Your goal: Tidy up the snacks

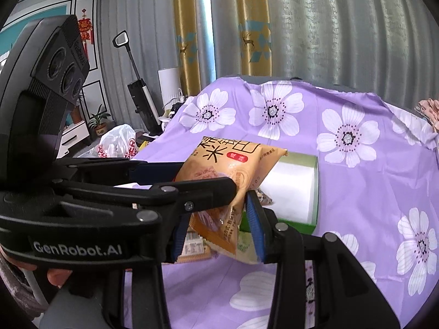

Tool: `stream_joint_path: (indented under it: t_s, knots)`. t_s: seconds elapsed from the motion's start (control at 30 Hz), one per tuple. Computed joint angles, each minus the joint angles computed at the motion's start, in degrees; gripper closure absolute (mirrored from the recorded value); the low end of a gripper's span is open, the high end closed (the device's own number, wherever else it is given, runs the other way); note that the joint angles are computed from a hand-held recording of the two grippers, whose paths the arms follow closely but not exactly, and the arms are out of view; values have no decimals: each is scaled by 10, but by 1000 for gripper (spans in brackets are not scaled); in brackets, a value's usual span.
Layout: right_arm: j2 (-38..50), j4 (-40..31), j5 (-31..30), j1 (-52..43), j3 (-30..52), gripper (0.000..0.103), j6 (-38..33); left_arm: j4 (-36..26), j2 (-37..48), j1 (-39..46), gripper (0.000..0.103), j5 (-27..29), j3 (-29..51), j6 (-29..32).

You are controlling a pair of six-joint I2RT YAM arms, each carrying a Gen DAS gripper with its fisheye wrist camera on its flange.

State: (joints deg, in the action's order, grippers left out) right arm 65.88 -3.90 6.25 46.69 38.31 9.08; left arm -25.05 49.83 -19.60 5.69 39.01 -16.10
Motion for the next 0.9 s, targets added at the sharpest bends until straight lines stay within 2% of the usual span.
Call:
stream_joint_path:
  t_s: [0.43,0.9]
  knots:
    - [102,48,-49,-46,64,62,-31,56,100,79,52,55,36,35]
    - [271,84,-106,-98,138,62,-37,148,286,146,52,127,59,44]
